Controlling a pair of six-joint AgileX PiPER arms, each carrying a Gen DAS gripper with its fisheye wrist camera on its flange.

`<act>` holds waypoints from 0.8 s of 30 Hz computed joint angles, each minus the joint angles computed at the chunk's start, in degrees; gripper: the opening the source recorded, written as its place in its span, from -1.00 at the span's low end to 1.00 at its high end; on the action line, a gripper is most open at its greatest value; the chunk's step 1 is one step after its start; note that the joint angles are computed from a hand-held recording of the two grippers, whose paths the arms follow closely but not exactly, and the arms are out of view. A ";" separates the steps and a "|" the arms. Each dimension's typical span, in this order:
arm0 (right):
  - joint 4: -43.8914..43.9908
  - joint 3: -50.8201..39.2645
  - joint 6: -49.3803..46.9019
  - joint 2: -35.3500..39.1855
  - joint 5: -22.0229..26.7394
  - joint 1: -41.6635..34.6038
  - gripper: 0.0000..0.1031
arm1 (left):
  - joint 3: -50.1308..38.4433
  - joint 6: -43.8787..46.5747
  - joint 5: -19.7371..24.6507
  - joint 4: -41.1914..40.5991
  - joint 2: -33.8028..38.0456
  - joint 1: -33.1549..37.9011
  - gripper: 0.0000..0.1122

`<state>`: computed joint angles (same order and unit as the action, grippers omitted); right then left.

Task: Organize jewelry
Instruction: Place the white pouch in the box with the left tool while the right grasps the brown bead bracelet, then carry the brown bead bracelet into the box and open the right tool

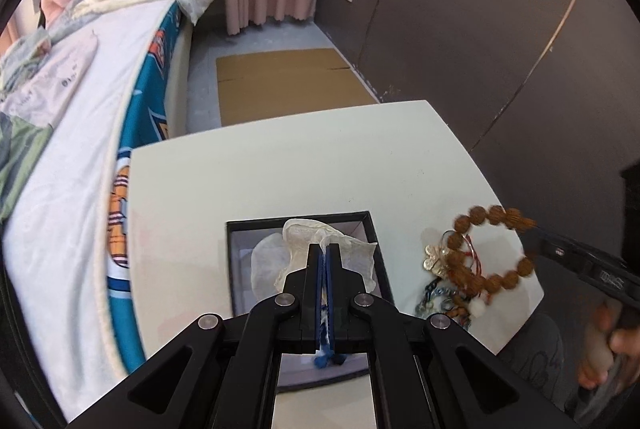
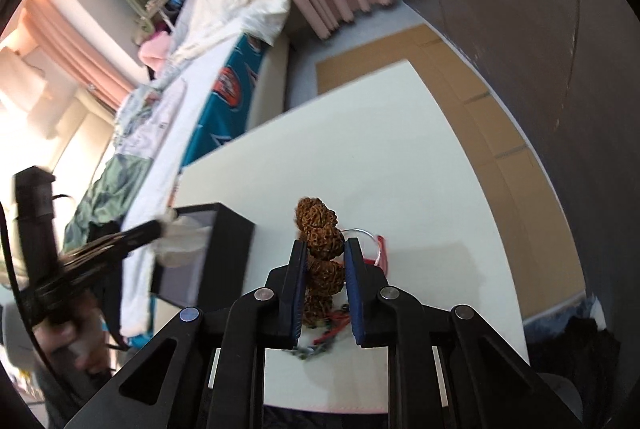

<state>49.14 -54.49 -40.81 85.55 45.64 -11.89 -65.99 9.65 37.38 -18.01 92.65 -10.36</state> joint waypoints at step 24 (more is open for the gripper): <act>0.24 -8.01 5.95 -3.96 0.34 13.60 -0.62 | 5.65 10.04 3.12 -10.87 -11.52 14.70 0.30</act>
